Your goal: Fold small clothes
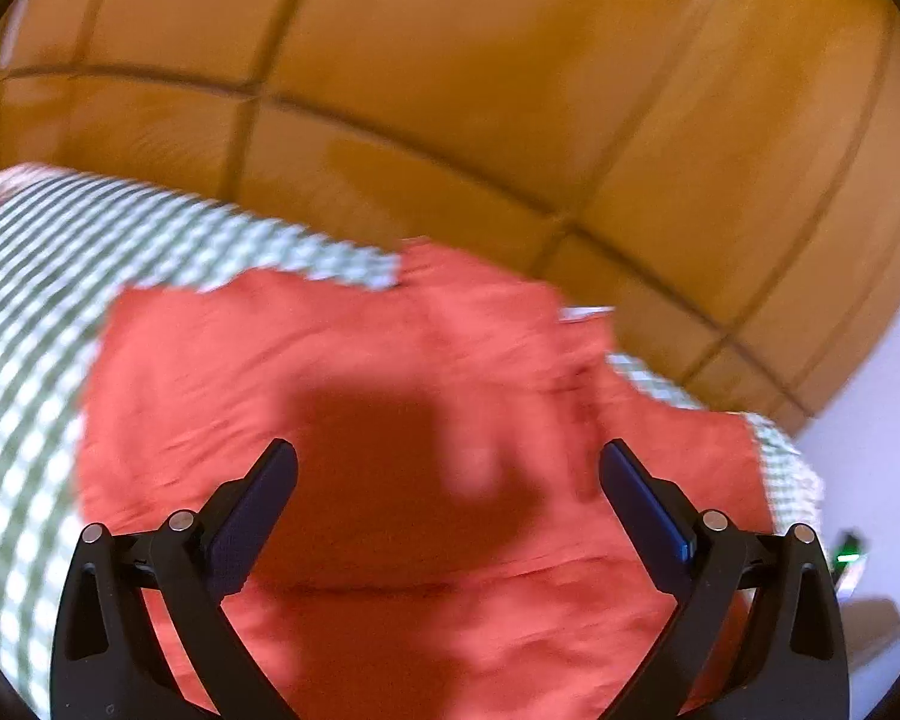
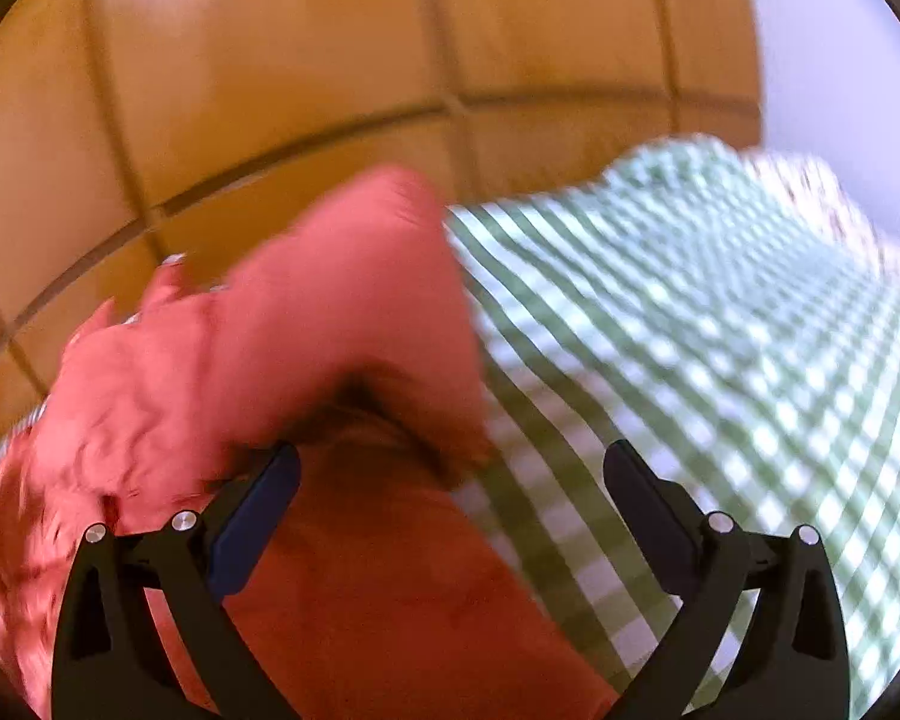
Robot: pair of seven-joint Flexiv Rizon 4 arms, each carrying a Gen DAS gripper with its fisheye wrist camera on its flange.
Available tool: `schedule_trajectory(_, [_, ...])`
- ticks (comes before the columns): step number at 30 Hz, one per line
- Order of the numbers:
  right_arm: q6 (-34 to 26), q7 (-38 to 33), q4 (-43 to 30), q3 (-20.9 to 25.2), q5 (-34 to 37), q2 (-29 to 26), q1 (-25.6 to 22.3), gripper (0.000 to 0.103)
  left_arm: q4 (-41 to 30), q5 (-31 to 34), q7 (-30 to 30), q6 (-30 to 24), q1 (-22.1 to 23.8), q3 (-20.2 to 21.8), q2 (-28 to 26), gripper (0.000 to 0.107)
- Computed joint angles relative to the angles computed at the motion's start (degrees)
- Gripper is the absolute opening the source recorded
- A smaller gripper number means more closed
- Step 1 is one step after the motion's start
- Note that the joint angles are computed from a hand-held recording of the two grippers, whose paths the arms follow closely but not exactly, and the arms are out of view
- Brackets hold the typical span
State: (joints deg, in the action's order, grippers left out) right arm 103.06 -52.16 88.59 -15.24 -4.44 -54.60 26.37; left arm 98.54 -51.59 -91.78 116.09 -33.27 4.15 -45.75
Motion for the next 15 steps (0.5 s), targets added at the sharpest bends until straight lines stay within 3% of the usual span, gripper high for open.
schedule_trajectory(3, [-1.6,-0.4,-1.4,7.3,-2.4,0.1,-6.1,0.101,-7.4,3.9,2.6,-7.5,1.2,-0.4,-2.5,0.097])
schedule_trajectory(7, [-0.5,-0.2,-1.5,10.2,-3.0,-0.1,-8.7,0.101,-19.1,4.6,0.1,-24.0,-0.5,6.2,-8.6,0.082])
schedule_trajectory(10, [-0.2,0.1,-2.1,12.8,-3.7,-0.6,-10.7,0.101,-26.2,5.3,-4.3,-32.2,1.7,5.7,-12.5,0.071])
schedule_trajectory(12, [0.2,0.2,-2.3,14.7,-4.1,-0.9,-12.3,0.101,-28.8,5.9,-7.0,-33.5,2.6,5.0,-14.3,0.056])
schedule_trajectory(14, [-0.1,0.5,-2.6,15.1,-4.4,-1.0,-12.6,0.101,-29.8,6.5,-5.9,-32.6,4.5,1.1,-14.7,0.020])
schedule_trajectory(15, [-0.3,0.6,-2.8,15.0,-4.5,-1.1,-12.5,0.101,-30.3,7.1,-6.0,-33.2,5.1,0.2,-14.6,0.016])
